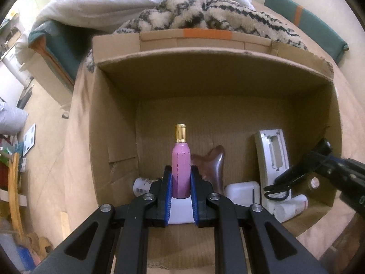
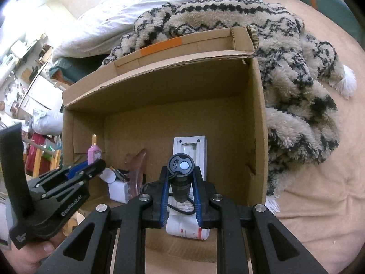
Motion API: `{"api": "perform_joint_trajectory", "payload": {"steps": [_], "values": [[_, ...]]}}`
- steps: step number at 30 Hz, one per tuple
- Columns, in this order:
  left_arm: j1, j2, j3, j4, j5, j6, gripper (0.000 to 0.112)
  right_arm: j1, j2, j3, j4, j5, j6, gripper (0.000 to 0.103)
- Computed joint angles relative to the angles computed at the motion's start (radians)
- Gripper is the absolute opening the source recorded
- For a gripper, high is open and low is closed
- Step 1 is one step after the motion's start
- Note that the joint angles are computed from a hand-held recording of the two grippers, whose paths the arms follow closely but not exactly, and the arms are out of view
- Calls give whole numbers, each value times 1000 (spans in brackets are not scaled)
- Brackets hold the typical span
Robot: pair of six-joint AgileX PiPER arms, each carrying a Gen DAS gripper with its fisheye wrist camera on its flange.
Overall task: Organize rigid objects
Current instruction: 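Carry the perfume bottle and flashlight into the box and open both tools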
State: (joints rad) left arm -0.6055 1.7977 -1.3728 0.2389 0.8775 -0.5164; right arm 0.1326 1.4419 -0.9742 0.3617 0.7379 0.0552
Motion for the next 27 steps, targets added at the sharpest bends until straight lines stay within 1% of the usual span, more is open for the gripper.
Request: {"api": "perform_joint_trajectory", "payload": {"steps": [4, 6, 7, 8, 9, 10, 11, 18, 21, 23, 24, 25, 26, 27], "values": [[-3, 15, -8, 16, 14, -19, 13, 6, 6, 0, 6, -13, -16, 20], [-7, 19, -11, 18, 22, -18, 18, 8, 11, -2, 3, -16, -14, 20], [-8, 20, -13, 16, 25, -14, 27, 9, 12, -2, 4, -20, -14, 20], [-12, 20, -13, 18, 27, -13, 39, 10, 16, -2, 4, -24, -13, 20], [-19, 17, -11, 31, 27, -23, 46, 10, 18, -1, 11, -31, -18, 20], [-26, 11, -5, 49, 24, -38, 58, 10, 22, 1, 17, -36, -21, 20], [-31, 4, 1, 65, 19, -52, 60, 11, 29, 0, 21, -39, -21, 20], [-37, -16, 0, 129, 22, -123, 60, 35, 70, -20, 26, -66, 12, 20], [-37, -45, 19, 182, 19, -199, 60, 39, 74, -32, 35, -71, 21, 21], [-30, -65, 28, 186, 6, -214, 60, 45, 71, -39, 22, -71, 41, 27], [-27, -75, 32, 182, -1, -213, 60, 51, 67, -43, 3, -70, 60, 40], [-26, -81, 35, 181, -4, -211, 60, 57, 61, -45, -16, -73, 78, 63], [-29, -86, 35, 192, 0, -214, 60, 64, 49, -40, -33, -84, 95, 73], [-32, -88, 33, 199, 5, -215, 60, 68, 38, -35, -45, -92, 108, 75]]}}
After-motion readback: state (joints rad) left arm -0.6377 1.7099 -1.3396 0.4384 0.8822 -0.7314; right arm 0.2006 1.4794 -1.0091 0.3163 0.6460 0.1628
